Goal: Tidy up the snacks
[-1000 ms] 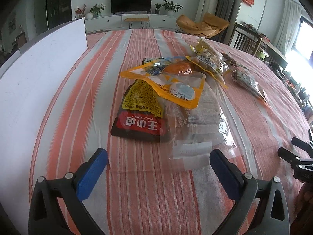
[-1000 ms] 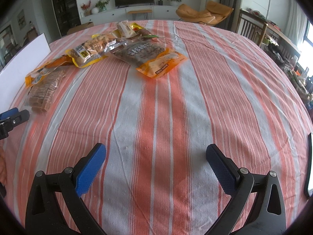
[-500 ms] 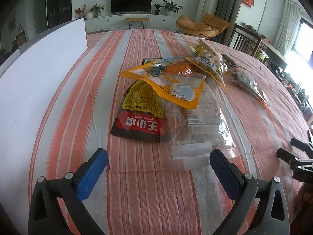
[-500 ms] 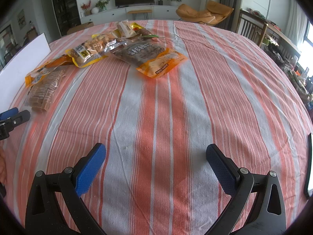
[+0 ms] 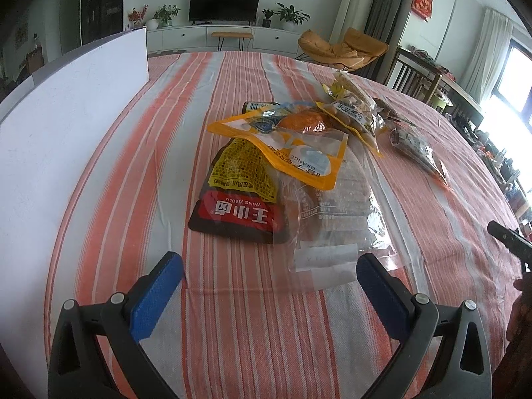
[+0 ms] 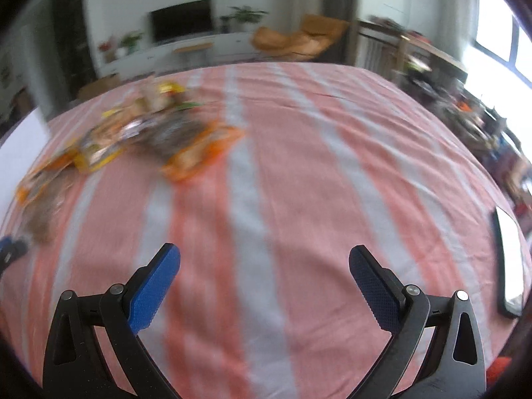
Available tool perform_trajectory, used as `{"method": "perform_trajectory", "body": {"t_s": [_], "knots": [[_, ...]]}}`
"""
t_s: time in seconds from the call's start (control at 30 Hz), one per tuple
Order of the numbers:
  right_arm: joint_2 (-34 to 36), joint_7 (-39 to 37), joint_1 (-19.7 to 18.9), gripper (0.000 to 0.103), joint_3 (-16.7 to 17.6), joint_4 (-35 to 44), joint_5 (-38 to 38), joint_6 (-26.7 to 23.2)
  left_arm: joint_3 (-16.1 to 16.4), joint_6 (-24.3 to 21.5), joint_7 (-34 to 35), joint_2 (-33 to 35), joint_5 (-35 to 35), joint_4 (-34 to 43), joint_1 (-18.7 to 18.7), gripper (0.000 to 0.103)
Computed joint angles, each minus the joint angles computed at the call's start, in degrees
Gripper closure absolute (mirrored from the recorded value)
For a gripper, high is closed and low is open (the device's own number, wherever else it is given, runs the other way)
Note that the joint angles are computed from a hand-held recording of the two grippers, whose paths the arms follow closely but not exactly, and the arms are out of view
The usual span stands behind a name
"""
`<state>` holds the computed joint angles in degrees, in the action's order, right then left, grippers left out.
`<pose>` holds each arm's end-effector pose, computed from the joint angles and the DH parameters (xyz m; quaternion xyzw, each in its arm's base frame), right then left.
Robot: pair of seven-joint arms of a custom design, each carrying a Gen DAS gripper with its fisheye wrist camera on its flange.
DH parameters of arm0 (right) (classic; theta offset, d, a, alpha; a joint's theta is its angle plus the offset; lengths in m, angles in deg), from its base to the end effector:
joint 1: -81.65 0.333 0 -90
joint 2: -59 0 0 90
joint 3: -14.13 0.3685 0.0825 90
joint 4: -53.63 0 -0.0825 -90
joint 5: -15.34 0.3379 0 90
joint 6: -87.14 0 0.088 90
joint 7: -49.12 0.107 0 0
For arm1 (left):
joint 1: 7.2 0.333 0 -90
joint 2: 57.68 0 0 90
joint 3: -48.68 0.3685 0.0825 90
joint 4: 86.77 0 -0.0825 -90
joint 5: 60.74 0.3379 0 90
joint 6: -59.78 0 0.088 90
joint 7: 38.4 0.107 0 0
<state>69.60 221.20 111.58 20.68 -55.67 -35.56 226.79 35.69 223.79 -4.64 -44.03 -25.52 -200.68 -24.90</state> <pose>0.4881 0.3526 0.5135 -0.5895 0.7241 -0.2723 0.2323 0.5169 -0.3295 0.4943 -0.6420 0.6869 -0.3027 0.1559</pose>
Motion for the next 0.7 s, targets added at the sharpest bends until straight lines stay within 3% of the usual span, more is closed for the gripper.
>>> {"method": "perform_trajectory", "body": {"t_s": [0.2,0.3,0.5,0.7], "knots": [[0.1,-1.1,-2.4,0.001,-0.6,-1.6,4.5,1.0,0.1,-0.3,-0.3,0.1,0.3,0.2,-0.2,0.0],[-0.2,0.7,-2.1,0.001,-0.8,-2.1,2.0,1.6,0.0,-0.8,-0.3,0.2,0.5,0.5,-0.3,0.0],[1.4,-5.3,-2.4,0.001,-0.1,-0.7,6.3,1.8,0.0,-1.2,-0.3,0.3,0.6,0.7,-0.4,0.0],[1.5,-6.0,-1.9,0.0,-0.4,-0.5,6.8,1.4,0.1,-3.8,-0.3,0.8,1.4,2.0,-1.2,0.0]]}}
